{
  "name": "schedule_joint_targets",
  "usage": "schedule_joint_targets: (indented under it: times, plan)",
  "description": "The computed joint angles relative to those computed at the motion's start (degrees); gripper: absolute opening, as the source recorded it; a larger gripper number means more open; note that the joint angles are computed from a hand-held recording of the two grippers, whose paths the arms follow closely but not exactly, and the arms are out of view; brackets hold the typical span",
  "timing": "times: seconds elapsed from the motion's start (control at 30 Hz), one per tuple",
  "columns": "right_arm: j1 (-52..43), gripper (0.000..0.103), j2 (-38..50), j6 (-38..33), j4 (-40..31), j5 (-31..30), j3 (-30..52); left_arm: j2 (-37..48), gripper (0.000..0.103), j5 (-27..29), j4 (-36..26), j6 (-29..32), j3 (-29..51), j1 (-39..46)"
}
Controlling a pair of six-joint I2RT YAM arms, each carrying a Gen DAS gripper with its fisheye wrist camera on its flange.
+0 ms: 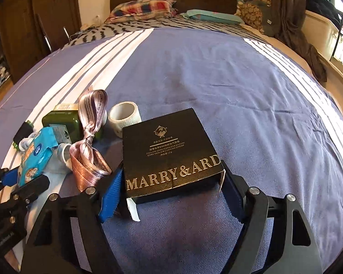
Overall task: Collect trash
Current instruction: 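Carry both held items down into the black bin and open both tools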
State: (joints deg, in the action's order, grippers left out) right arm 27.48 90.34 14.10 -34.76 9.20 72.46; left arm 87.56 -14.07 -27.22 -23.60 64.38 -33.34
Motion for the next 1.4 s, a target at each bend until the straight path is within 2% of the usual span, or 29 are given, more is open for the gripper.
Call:
schedule_joint_targets:
  times: [0.3, 0.47, 0.6, 0.77, 0.9, 0.97, 1.07, 1.13, 1.27, 1.4]
  plan:
    - [1.9, 0.077, -12.7, 3.4, -1.0, 3.1, -7.8, -11.5, 0.037, -4.6, -4.3, -1.9, -4.8, -4.5]
    - [7.5, 0.077, -22.8, 6.5, -5.9, 7.5, -10.0, -19.2, 0.037, -10.2, -9.6, -3.9, -6.4, -10.0]
    - [15.6, 0.077, -29.4, 10.8, -11.1, 13.0, -10.7, -25.1, 0.037, -14.5, -15.4, -8.4, -7.6, -15.8]
    - [29.2, 0.077, -35.5, 20.0, -18.5, 20.0, -11.4, -32.0, 0.037, -22.2, -26.0, -19.1, -9.6, -26.8]
    - [42.4, 0.077, -37.5, 31.1, -25.7, 26.5, -11.9, -34.8, 0.037, -27.7, -36.1, -32.3, -10.7, -38.4]
    - [49.7, 0.077, -37.4, 38.3, -29.1, 28.8, -12.6, -34.6, 0.037, -29.3, -41.4, -41.8, -11.9, -45.5]
    - [57.1, 0.077, -35.7, 47.3, -32.2, 29.9, -14.6, -33.9, 0.037, -29.0, -44.9, -51.3, -14.7, -52.3]
    - [60.4, 0.077, -34.7, 51.9, -31.8, 28.4, -16.9, -33.3, 0.037, -27.0, -44.6, -55.4, -17.6, -54.8]
    - [63.0, 0.077, -32.3, 55.7, -27.0, 22.8, -22.7, -33.2, 0.037, -22.4, -41.0, -58.6, -23.9, -56.8]
    - [64.0, 0.077, -30.1, 58.2, -21.5, 17.2, -28.2, -32.9, 0.037, -15.5, -32.2, -57.7, -31.0, -55.6]
